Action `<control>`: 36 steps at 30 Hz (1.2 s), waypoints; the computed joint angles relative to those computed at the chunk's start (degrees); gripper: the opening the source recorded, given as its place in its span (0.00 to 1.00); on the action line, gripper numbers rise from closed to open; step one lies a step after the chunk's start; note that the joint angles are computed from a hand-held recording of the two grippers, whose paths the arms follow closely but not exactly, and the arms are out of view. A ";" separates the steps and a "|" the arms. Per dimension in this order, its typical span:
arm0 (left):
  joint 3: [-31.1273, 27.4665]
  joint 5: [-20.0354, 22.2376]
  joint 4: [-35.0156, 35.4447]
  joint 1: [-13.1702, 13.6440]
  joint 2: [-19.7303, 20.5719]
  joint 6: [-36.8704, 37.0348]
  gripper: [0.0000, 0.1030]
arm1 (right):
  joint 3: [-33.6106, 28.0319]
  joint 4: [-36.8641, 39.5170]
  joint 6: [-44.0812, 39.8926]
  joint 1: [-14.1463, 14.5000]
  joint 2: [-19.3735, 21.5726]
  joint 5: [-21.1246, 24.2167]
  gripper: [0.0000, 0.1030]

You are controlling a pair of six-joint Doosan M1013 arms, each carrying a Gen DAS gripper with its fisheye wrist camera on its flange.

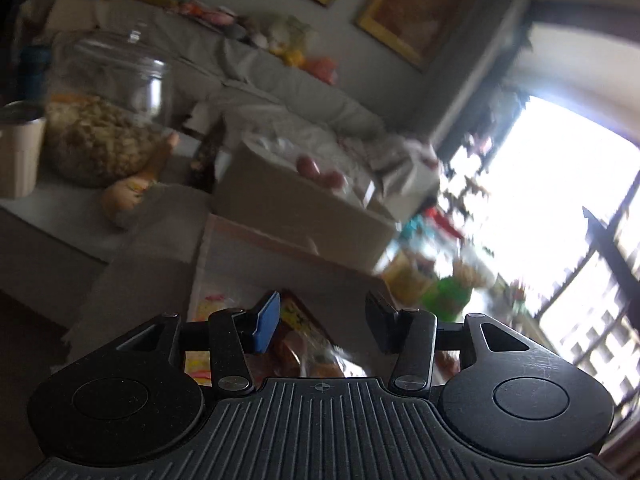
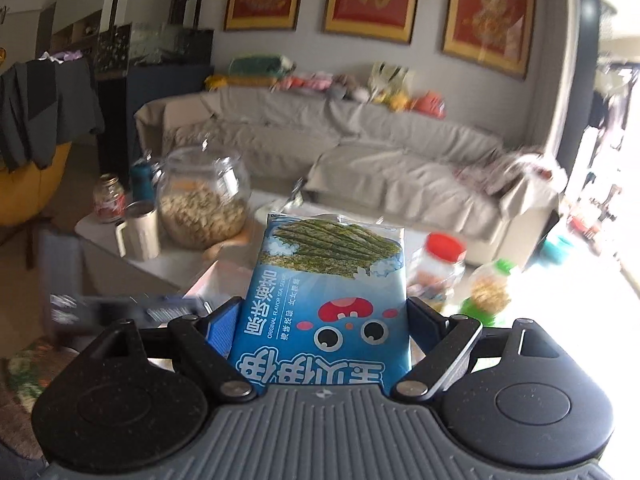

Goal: Organize snacks
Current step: 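Carry both snacks over the pink box and open both tools to drop them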

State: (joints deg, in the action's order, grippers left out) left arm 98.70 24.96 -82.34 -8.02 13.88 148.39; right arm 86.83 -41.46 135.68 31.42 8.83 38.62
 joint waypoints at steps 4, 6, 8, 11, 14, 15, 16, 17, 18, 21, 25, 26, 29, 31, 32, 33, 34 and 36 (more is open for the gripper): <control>4.36 -2.83 -8.76 1.28 -3.50 8.35 0.51 | -3.08 16.63 -10.46 -2.73 3.40 -2.91 0.83; 5.93 -2.58 -12.04 1.82 -4.22 10.95 0.51 | -6.12 22.86 -14.79 -3.39 6.24 -1.40 0.83; 7.58 -2.51 -17.11 2.17 -4.72 15.23 0.51 | -9.20 24.80 -15.85 -3.20 9.27 0.66 0.83; 9.12 -3.92 -24.48 1.86 -4.68 21.65 0.51 | -13.42 19.68 -12.43 -2.17 14.00 2.98 0.86; 8.97 -2.55 -18.97 2.23 -4.05 16.90 0.51 | -19.98 29.43 -19.32 -3.29 19.90 10.59 0.85; 8.98 -1.90 -18.30 2.42 -3.94 16.55 0.51 | -21.72 34.26 -22.66 -4.07 21.29 12.55 0.85; 9.23 -1.39 -18.32 2.66 -4.07 17.13 0.51 | -21.67 37.43 -24.10 -4.73 21.52 12.19 0.85; 9.38 -1.37 -18.66 2.71 -4.09 18.15 0.51 | -20.64 39.56 -24.88 -5.25 21.11 10.58 0.85; 9.56 -1.73 -19.16 2.59 -4.13 19.36 0.51 | -19.77 41.47 -26.20 -5.68 20.67 9.51 0.85; 10.05 -2.85 -22.31 1.81 -4.47 23.68 0.51 | -17.86 45.76 -30.82 -6.64 19.10 8.74 0.85; 10.41 0.51 -27.59 1.06 -4.84 31.02 0.51 | -14.58 52.68 -37.77 -8.20 16.34 4.40 0.88; 10.23 2.15 -26.85 1.04 -4.75 30.68 0.51 | -14.19 52.61 -37.71 -8.25 16.02 3.61 0.88; 9.76 2.60 -20.70 0.10 -5.22 27.18 0.51 | -13.80 43.44 -31.67 -7.57 15.44 0.38 0.88; 9.47 2.02 -14.61 -0.60 -5.50 23.30 0.51 | -11.35 35.29 -27.38 -7.33 13.68 -3.71 0.88; 9.46 1.72 -12.21 -0.99 -5.64 21.29 0.51 | -10.04 31.63 -25.27 -7.48 12.83 -5.49 0.88; 9.46 1.49 -9.74 -1.39 -5.75 18.81 0.51 | -8.61 28.35 -23.12 -7.83 11.93 -7.07 0.88; 9.37 1.67 -7.25 -1.76 -5.72 16.15 0.51 | -7.30 25.59 -20.77 -8.35 11.16 -8.18 0.88; 9.19 3.38 -2.37 -2.46 -5.62 11.24 0.51 | -5.89 22.93 -17.03 -9.81 10.52 -8.09 0.88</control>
State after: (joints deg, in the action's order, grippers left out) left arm 107.90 28.34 -84.71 -10.48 8.26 159.63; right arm 80.94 -18.53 118.65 21.61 19.35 30.52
